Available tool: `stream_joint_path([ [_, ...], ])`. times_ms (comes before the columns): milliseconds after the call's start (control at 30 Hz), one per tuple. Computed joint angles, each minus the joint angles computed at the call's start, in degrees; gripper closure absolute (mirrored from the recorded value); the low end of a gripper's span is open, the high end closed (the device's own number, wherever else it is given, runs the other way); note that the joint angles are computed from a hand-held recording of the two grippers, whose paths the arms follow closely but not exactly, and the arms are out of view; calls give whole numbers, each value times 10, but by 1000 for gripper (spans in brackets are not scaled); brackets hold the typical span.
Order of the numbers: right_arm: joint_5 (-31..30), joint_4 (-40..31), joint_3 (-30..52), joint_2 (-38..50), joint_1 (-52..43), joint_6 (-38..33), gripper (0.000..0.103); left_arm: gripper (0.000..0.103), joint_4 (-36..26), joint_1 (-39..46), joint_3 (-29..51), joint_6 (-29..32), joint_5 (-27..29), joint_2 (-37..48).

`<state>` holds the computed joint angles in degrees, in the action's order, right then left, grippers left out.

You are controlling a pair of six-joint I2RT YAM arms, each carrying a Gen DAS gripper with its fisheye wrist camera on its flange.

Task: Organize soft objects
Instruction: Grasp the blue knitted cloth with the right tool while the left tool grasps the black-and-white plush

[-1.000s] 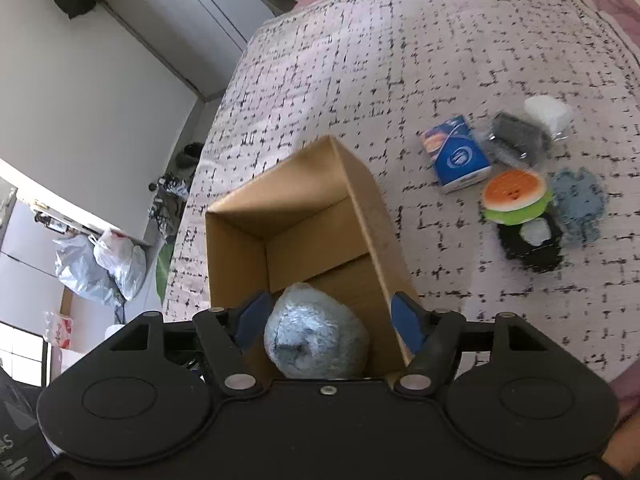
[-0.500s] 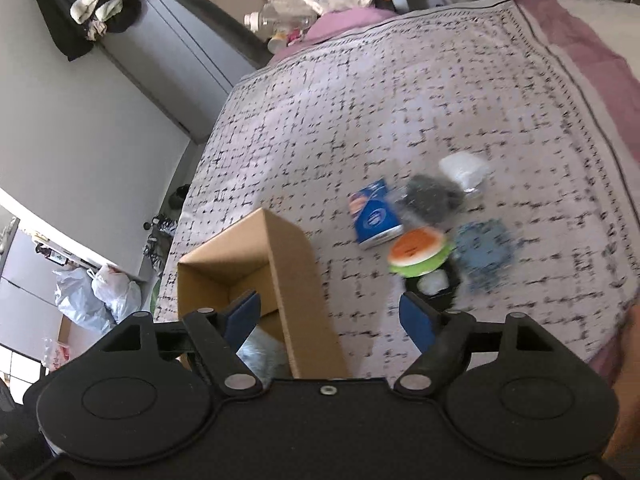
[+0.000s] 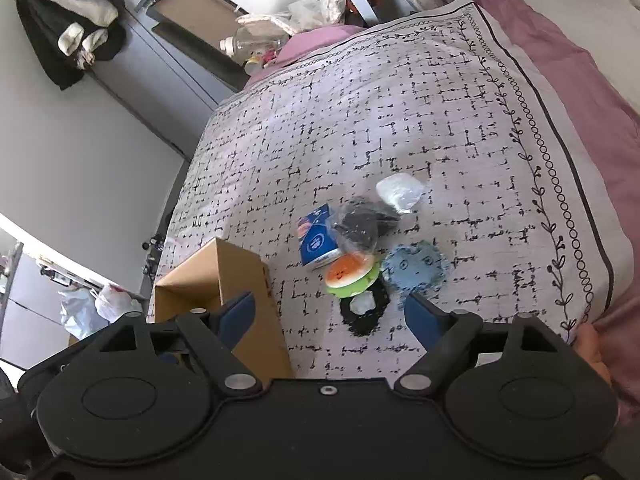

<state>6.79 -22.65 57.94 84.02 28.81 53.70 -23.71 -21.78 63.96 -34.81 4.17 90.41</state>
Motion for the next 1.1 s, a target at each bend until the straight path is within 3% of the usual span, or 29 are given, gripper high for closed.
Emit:
stream_joint_path([
  [367, -47, 48, -77, -34, -86, -12, 18, 46, -3, -60, 48, -15, -25, 56],
  [733, -97, 119, -122, 2, -141, -21, 19, 46, 10, -103, 90, -32, -35, 138],
  [833, -113, 143, -131, 18, -149, -22, 23, 46, 24, -111, 93, -39, -31, 160],
  [1033, -182, 205, -148, 66, -177, 11, 43, 47, 36, -117, 112, -47, -20, 210],
  [1100, -176, 206, -142, 82, -174, 7, 43, 47, 36, -119, 123, -43, -18, 227],
])
